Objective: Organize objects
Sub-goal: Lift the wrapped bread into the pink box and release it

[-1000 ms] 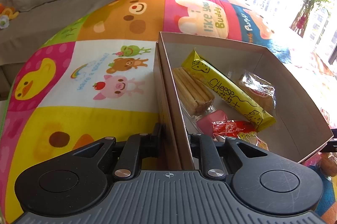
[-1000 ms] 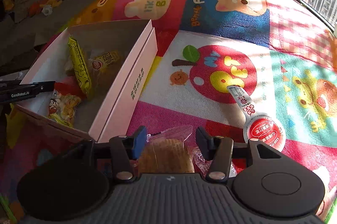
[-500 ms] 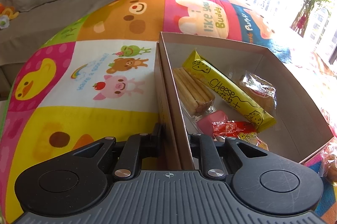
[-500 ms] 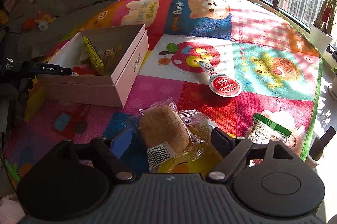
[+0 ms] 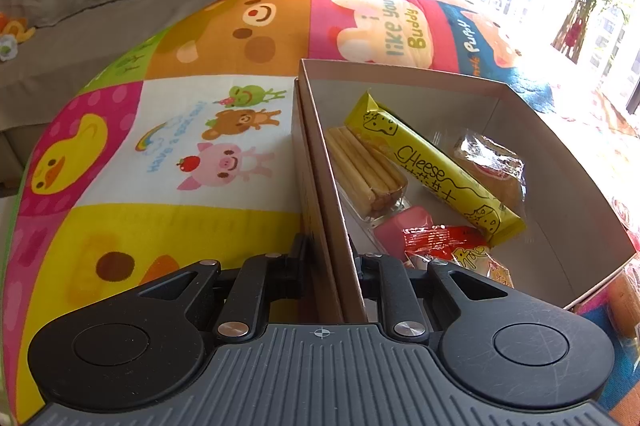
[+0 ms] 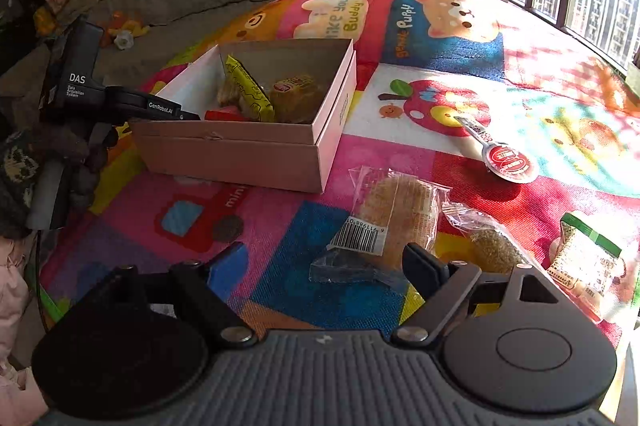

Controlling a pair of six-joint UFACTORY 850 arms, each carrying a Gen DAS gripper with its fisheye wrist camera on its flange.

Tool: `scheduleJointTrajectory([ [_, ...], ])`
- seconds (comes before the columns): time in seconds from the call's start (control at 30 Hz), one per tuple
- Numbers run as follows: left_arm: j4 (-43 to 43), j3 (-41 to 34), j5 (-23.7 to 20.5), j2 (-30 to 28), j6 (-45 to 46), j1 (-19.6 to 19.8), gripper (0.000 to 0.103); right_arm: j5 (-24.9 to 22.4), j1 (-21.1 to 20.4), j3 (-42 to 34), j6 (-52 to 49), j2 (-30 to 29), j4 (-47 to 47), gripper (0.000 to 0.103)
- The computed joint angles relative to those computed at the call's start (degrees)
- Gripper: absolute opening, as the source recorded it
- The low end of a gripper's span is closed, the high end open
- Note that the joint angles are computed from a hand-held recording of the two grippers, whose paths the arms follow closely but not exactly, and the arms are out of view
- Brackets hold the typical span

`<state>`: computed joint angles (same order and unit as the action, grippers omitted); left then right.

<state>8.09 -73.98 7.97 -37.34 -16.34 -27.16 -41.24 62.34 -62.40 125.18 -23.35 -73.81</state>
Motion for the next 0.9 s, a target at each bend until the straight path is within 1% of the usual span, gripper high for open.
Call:
scheduleJointTrajectory([
  [0.07, 0.27, 0.11, 0.03, 0.09, -0.08, 0.02, 0.018, -3.45, -0.84, -1.67, -1.60, -1.49, 2.78, 0.087],
  [0.13, 0.75, 0.15, 0.07, 0.10, -0.40, 0.07, 0.018, -4.55, -2.14, -2.36, -2.33, -2.55, 3.88, 0.087],
  [0.3, 0.81, 0.14, -0.01, 0.09, -0.20, 0.11, 0.018, -0.64, -5.19, -2.06, -0.23, -3.46, 1.59, 0.086],
  [0.33, 0.82, 0.16, 0.01, 0.11, -0.21, 0.10, 0.018, 0.61, -5.63, -1.99, -0.53, -3.45, 1.54, 0.080],
  [0.37, 0.88, 0.18, -0.01, 0.12, -0.24, 0.10, 0.018, 2.16, -5.99, -1.96, -1.08, -3.37, 1.91, 0.077],
  [0.4, 0.88, 0.18, -0.01, 0.12, -0.24, 0.10, 0.018, 3.24, -6.17, -1.79, -1.46, -3.20, 2.16, 0.066],
  [0.43, 0.88, 0.18, -0.01, 0.12, -0.24, 0.10, 0.018, 4.70, -6.24, -1.56, -2.66, -2.84, 3.17, 0.057],
  [0.5, 0.44, 0.19, 0.00, 0.13, 0.18, 0.11, 0.018, 6.03, -5.92, -0.73, -3.86, -1.78, 4.55, 0.055],
  [0.6, 0.91, 0.19, 0.03, 0.12, -0.36, 0.10, 0.018, 11.48, -5.10, 1.79, -4.78, 1.25, 7.04, 0.054],
  [0.7, 1.73, 0.16, 0.00, 0.13, -1.25, 0.14, 0.018, 13.49, -3.36, 2.20, -8.93, 2.61, 11.86, 0.054],
  [0.8, 1.73, 0.14, -0.03, 0.13, -1.25, 0.15, 0.018, 12.26, -1.31, 1.27, -12.43, 3.23, 14.02, 0.054],
  [0.9, 1.92, 0.15, 0.01, 0.13, -1.44, 0.15, 0.018, 9.25, 0.63, 0.06, -11.79, 4.74, 11.00, 0.054],
])
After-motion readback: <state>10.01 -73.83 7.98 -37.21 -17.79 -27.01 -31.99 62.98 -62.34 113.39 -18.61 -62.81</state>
